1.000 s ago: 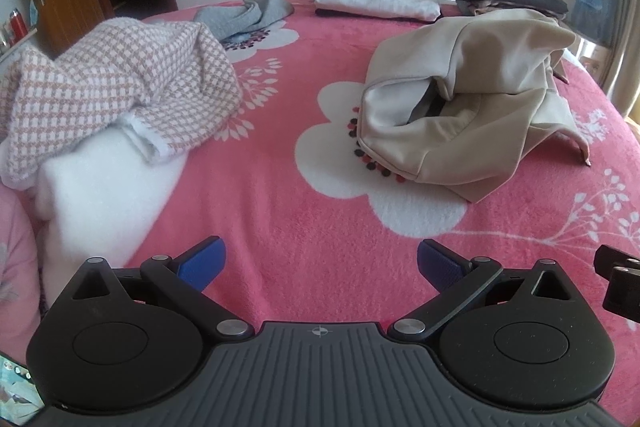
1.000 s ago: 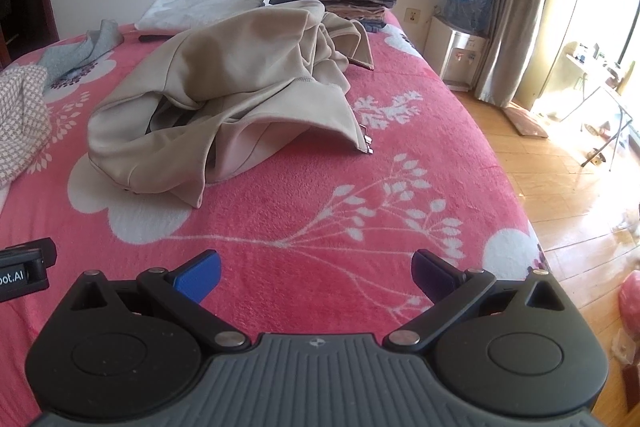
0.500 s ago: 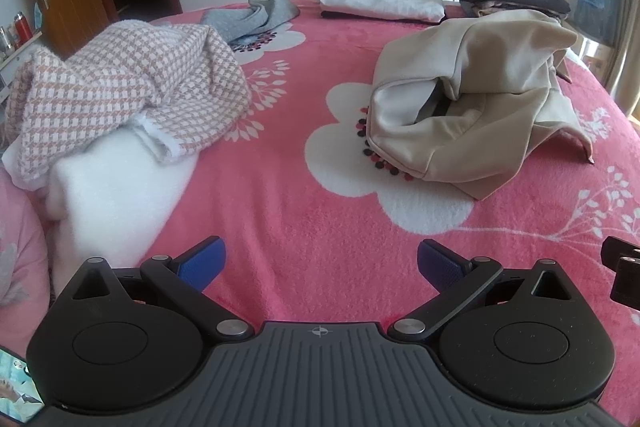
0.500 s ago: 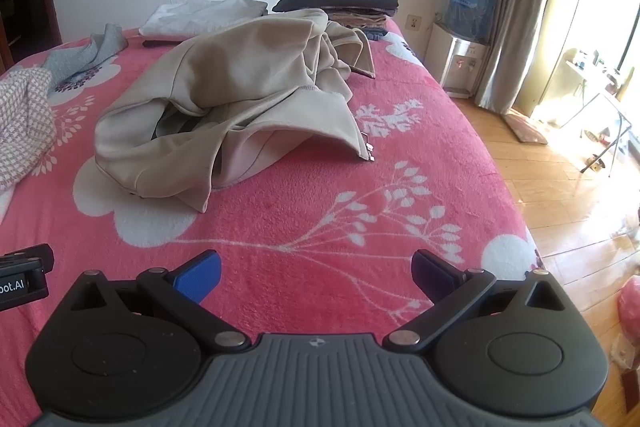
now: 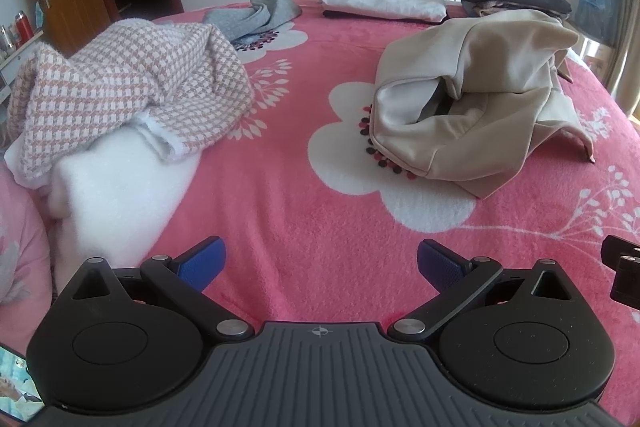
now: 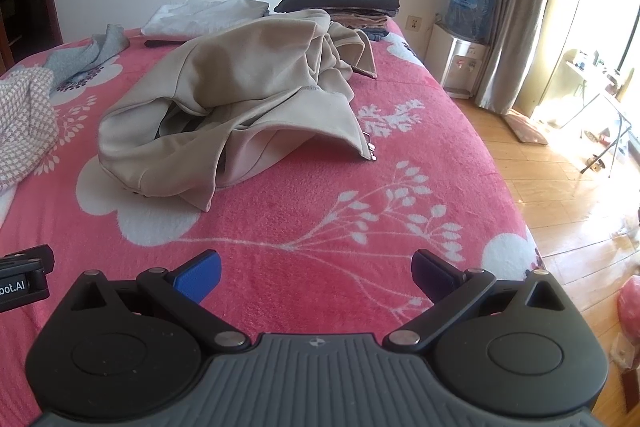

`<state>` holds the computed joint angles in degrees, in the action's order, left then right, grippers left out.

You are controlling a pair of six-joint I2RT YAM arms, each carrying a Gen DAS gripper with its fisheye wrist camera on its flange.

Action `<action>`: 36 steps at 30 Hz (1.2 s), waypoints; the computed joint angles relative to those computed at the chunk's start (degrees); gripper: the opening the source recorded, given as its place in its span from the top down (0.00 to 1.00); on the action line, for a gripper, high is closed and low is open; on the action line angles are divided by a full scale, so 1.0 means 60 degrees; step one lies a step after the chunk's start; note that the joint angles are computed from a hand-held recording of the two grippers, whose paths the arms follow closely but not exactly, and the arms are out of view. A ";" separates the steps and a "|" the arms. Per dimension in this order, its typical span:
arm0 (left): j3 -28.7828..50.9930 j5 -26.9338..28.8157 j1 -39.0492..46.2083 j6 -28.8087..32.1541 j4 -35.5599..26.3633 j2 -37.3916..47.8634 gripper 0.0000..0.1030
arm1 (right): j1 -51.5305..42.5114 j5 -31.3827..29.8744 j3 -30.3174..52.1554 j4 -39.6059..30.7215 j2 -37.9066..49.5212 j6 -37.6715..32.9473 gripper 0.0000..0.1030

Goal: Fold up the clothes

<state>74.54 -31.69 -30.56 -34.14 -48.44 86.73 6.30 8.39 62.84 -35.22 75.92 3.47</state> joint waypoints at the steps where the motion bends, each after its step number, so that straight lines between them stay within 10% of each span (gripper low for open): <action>1: 0.0017 0.0000 -0.0001 -0.0002 -0.0009 0.0020 0.00 | 0.0005 0.0003 0.0007 0.0000 0.0005 -0.0004 0.00; 36: -0.0543 0.0089 0.0226 0.0648 0.1441 -0.0716 0.00 | 0.0033 0.0203 0.0181 -0.0097 0.0068 -0.0140 0.00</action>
<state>71.28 -31.16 -29.20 -30.25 -39.79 82.43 6.50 9.61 63.93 -35.81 76.32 2.63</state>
